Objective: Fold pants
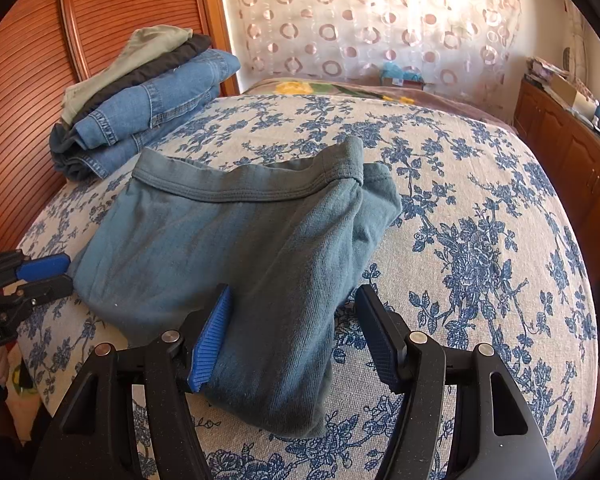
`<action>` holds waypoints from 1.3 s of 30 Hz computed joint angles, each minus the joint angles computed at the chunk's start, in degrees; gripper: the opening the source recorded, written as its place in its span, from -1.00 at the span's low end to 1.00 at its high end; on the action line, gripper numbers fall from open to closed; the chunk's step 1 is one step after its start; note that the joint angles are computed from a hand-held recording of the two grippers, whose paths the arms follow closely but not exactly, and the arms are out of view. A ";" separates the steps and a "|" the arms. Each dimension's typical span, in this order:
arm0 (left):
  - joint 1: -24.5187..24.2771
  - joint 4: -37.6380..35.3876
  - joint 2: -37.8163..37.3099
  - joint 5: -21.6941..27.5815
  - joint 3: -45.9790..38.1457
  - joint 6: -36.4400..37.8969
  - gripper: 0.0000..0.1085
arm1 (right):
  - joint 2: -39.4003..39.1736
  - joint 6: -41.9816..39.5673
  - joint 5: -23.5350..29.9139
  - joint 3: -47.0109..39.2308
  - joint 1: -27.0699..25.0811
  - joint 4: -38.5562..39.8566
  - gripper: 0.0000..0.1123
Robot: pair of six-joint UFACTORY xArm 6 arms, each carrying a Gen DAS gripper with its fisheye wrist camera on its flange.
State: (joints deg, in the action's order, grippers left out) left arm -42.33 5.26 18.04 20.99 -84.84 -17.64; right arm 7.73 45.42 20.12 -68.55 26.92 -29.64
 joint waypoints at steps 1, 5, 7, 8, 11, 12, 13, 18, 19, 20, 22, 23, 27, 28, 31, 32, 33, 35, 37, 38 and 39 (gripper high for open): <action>0.03 -0.09 0.12 0.03 -0.13 0.02 -0.59 | 0.02 0.03 0.02 -0.02 0.01 -0.05 0.15; 0.20 -1.59 -0.44 -1.12 0.65 1.68 -0.98 | 0.07 0.22 0.23 -0.10 0.06 -0.33 0.15; 0.43 -1.50 -1.22 -2.02 1.59 1.66 -1.00 | 0.12 0.40 0.46 -0.17 0.10 -0.67 0.16; 0.57 -1.20 -1.51 -2.24 1.86 1.37 -1.00 | 0.13 0.46 0.58 -0.21 0.11 -0.79 0.16; 1.43 2.86 -2.17 -2.00 2.41 -2.29 -1.00 | 0.23 0.51 1.03 -0.41 0.16 -1.13 0.16; 1.65 2.73 -2.14 -1.58 2.35 -2.26 -1.00 | 0.31 0.61 1.22 -0.53 0.22 -1.34 0.16; 1.83 2.74 -2.08 -1.22 2.27 -2.13 -1.00 | 0.35 0.58 1.37 -0.60 0.23 -1.47 0.16; 2.17 2.11 -2.17 -0.63 2.44 -2.12 -1.00 | 0.37 0.26 1.28 -0.55 0.20 -1.24 0.18; 2.07 1.96 -2.29 -0.66 2.53 -1.90 -1.00 | 0.35 0.27 1.32 -0.54 0.19 -1.30 0.18; 1.90 1.80 -2.46 -0.82 2.67 -1.52 -1.00 | 0.35 0.29 1.35 -0.54 0.20 -1.32 0.18; 1.80 4.75 -2.76 -0.32 2.58 -3.98 -1.00 | 0.24 0.25 1.29 -0.40 0.15 -1.30 0.18; 1.79 5.43 -2.84 -0.12 2.45 -4.65 -0.99 | 0.29 0.31 1.37 -0.48 0.20 -1.35 0.18; 1.69 6.18 -2.56 1.91 0.70 -5.50 -0.58 | 0.21 0.24 1.27 -0.36 0.13 -1.29 0.18; 1.64 6.66 -2.39 2.16 0.12 -5.59 -0.52 | 0.24 0.27 1.29 -0.41 0.16 -1.28 0.18; 1.57 7.95 -1.81 2.12 -1.25 -6.04 -0.24 | 0.24 0.25 1.26 -0.40 0.16 -1.26 0.18; 1.51 8.20 -1.55 2.32 -1.75 -6.07 -0.20 | 0.26 0.29 1.29 -0.44 0.18 -1.28 0.18; 1.46 9.14 -0.94 2.89 -2.84 -6.57 -0.07 | 0.26 0.29 1.29 -0.44 0.18 -1.28 0.18; 1.53 11.03 -0.29 2.76 -3.81 -8.11 0.25 | 0.25 0.29 1.30 -0.43 0.18 -1.30 0.18; 1.50 9.91 0.44 2.55 -4.85 -6.87 0.30 | 0.19 0.22 1.20 -0.33 0.12 -1.21 0.18; 1.45 9.84 0.82 2.93 -5.49 -6.77 0.35 | 0.23 0.28 1.25 -0.39 0.16 -1.24 0.18; 1.42 10.90 1.34 3.41 -6.32 -7.59 0.36 | 0.23 0.28 1.25 -0.39 0.16 -1.24 0.18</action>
State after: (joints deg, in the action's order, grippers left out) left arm -40.92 16.16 19.37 24.40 -91.16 -25.24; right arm 7.96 45.70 21.37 -68.94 27.09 -30.88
